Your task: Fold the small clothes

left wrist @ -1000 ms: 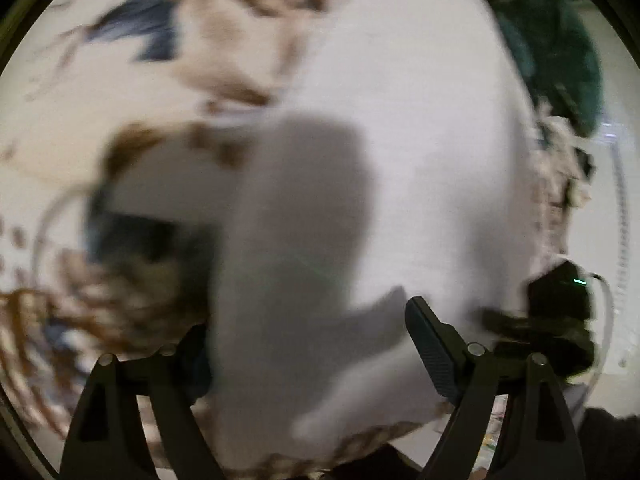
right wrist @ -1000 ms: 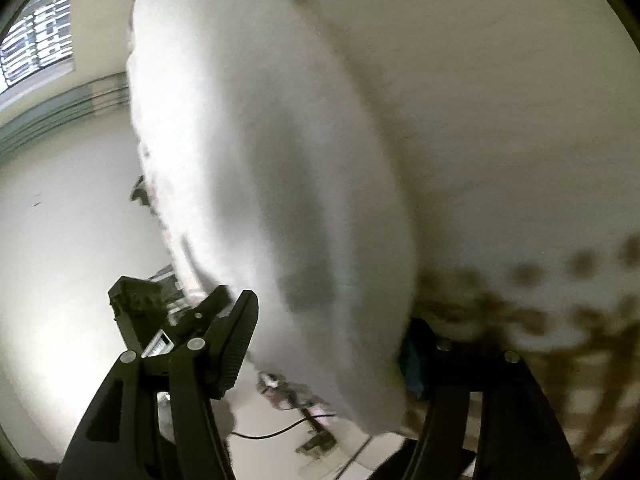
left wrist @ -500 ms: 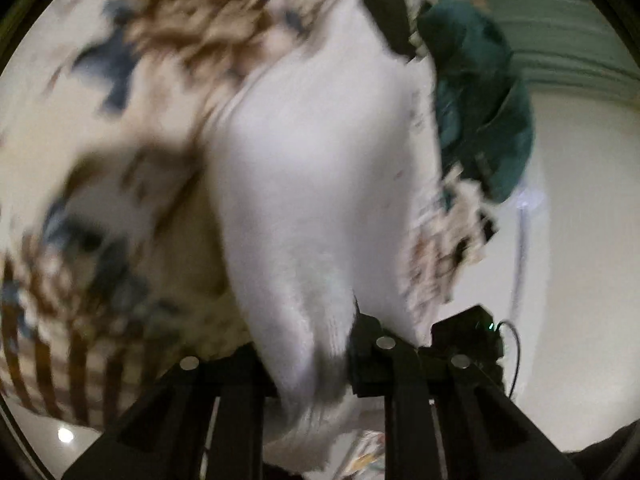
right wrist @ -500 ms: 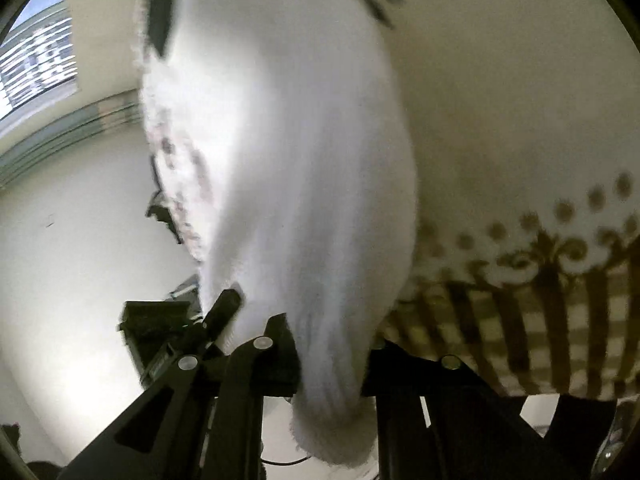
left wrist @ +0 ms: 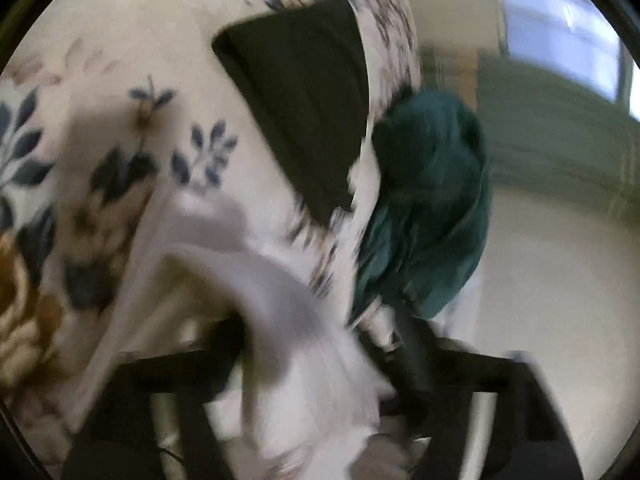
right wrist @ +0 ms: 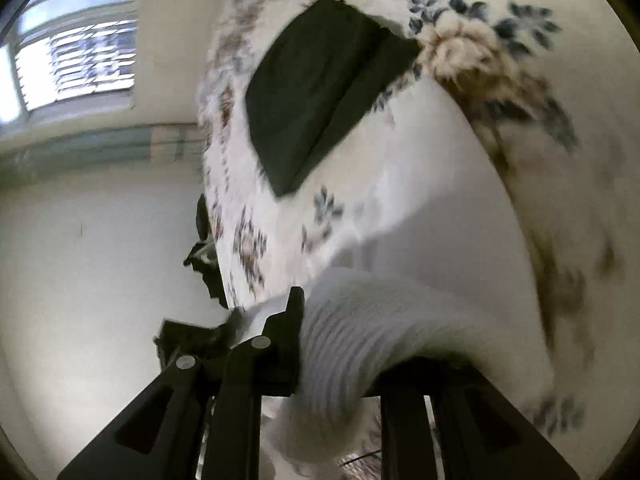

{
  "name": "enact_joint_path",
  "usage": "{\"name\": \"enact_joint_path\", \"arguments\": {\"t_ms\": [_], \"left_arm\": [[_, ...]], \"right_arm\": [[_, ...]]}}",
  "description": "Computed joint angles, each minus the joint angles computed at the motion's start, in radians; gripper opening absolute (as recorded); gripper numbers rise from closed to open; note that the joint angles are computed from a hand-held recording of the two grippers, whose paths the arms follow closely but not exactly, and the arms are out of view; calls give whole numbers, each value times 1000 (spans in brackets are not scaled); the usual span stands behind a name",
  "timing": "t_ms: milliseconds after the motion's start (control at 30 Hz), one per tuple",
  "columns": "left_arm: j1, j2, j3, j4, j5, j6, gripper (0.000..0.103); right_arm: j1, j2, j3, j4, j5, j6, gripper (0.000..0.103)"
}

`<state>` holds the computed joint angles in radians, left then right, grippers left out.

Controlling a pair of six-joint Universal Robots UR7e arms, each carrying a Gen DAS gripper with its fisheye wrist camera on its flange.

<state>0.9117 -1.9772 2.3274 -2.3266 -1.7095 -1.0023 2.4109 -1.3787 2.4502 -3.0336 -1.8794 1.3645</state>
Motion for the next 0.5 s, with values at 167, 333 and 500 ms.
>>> {"name": "enact_joint_path", "arguments": {"t_ms": [167, 333, 500], "left_arm": [[6, -13, -17, -74, 104, 1, 80], [-109, 40, -101, 287, 338, 235, 80], [-157, 159, -84, 400, 409, 430, 76]], "right_arm": [[-104, -75, 25, -55, 40, -156, 60], [-52, -174, -19, 255, -135, -221, 71], [-88, -261, 58, 415, -130, -224, 71]]}}
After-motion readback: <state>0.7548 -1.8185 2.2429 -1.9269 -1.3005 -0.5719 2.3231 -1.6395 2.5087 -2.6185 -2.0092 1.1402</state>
